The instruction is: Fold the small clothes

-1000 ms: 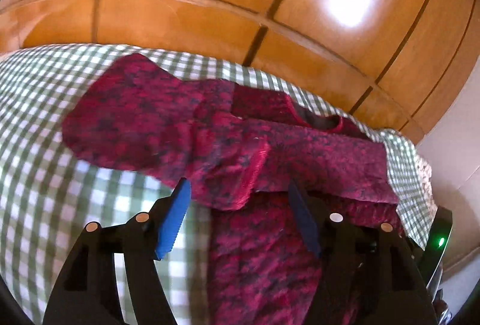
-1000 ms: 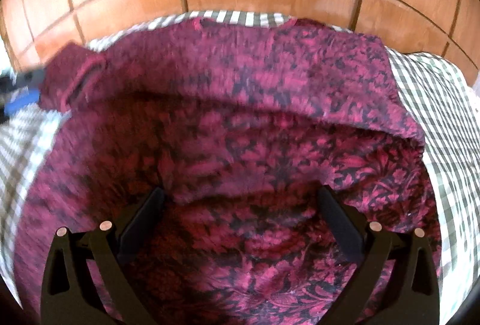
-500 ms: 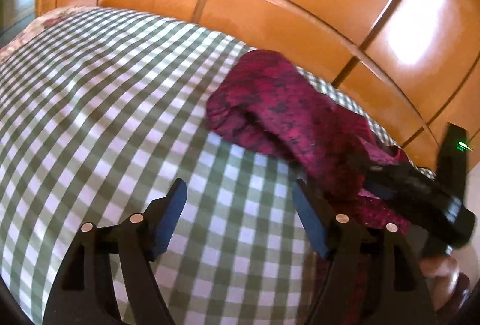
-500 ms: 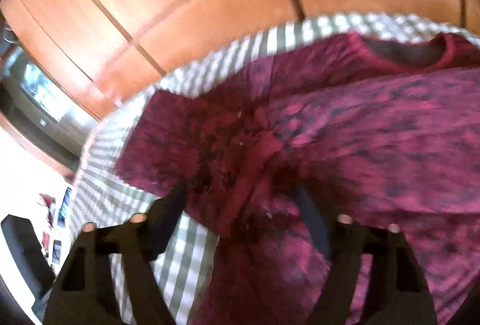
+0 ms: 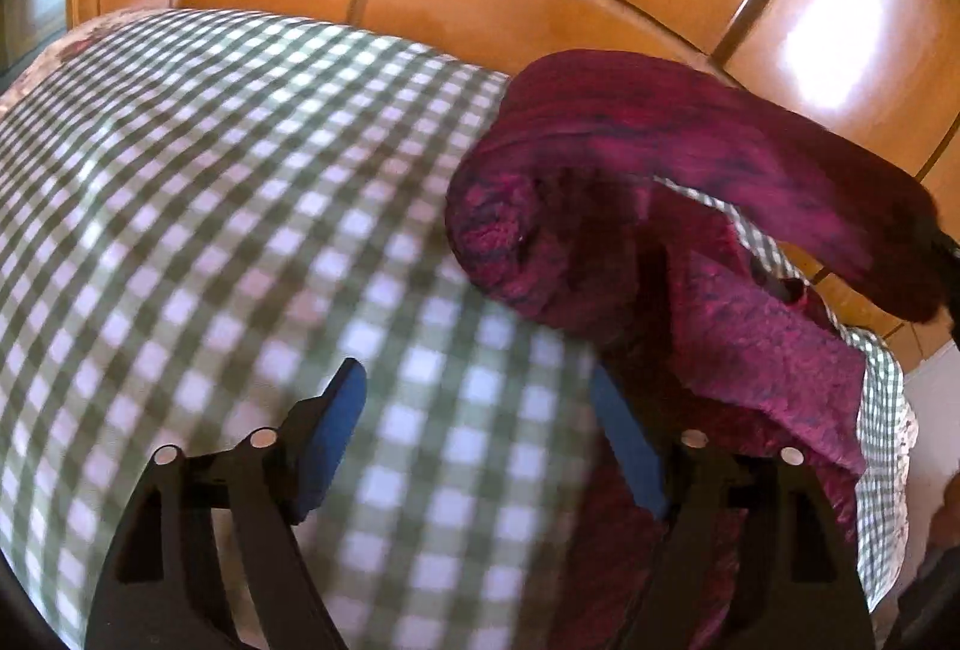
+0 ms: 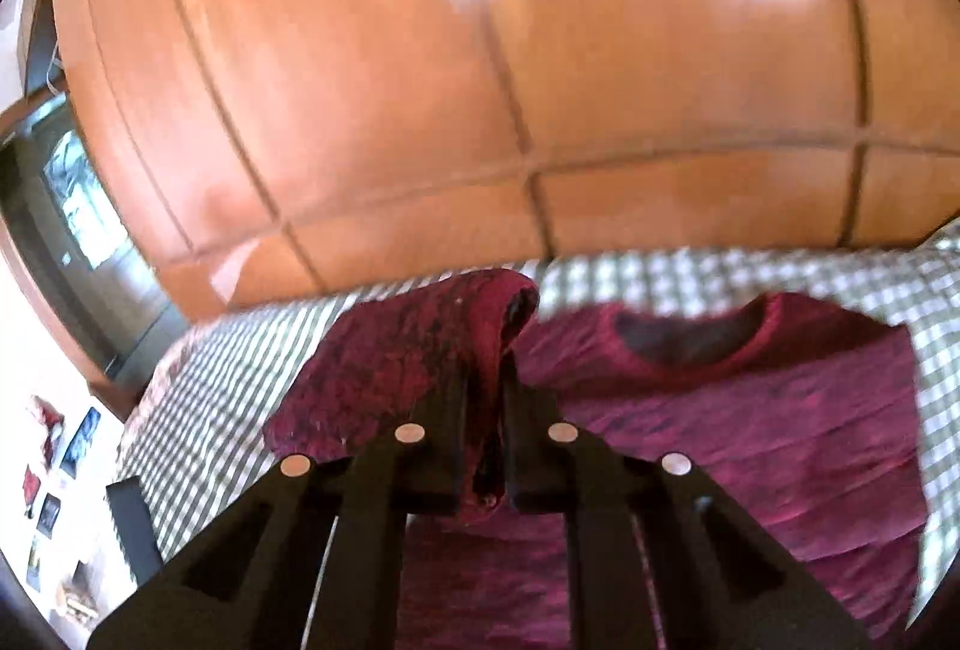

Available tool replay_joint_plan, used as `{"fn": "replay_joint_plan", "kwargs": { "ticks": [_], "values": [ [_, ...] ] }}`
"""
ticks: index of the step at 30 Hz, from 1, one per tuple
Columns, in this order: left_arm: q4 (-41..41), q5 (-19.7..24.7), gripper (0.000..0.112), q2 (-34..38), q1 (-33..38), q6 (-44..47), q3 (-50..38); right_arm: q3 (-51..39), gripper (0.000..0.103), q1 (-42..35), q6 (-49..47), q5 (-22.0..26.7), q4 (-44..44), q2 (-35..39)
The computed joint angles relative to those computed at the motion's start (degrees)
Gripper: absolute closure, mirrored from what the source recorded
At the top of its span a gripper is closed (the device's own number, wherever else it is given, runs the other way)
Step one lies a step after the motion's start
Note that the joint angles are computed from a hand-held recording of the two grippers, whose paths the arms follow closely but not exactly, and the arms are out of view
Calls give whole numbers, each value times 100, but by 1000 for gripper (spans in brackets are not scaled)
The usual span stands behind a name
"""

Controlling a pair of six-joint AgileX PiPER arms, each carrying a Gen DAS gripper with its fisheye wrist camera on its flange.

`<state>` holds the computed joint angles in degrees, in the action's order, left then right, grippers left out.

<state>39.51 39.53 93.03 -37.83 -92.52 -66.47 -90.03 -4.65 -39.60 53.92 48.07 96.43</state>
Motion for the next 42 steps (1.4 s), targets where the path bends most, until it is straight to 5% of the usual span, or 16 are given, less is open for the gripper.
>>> {"fn": "replay_joint_plan", "kwargs": {
  "ticks": [10, 20, 25, 29, 33, 35, 39, 42],
  "values": [
    [-793, 1610, 35, 1853, 151, 1145, -2556, -394, 94, -1622, -394, 223, 260, 253],
    [-837, 1612, 36, 2130, -50, 1261, -2586, -416, 95, -2055, 777, -550, -1557, 1580],
    [-684, 1581, 37, 1703, -184, 998, -2129, -194, 92, -2292, 421, -454, -1042, 1658],
    [274, 1489, 37, 1015, -549, 211, -1488, -35, 57, -2445, 334, -445, -800, 1453],
    [723, 1275, 37, 774, -689, 410, -1501, 264, 57, -2648, -135, -313, -391, 992],
    [527, 1165, 37, 868, -549, 852, -1750, 505, 57, -2659, -509, -223, -164, 740],
    [-962, 217, 37, 1069, 294, 1859, -2103, 782, 55, -2479, -733, -318, -269, 526],
    [-2005, 215, 37, 1503, 611, 2893, -2766, 691, 50, -2338, -381, -548, -580, 692]
  ]
}}
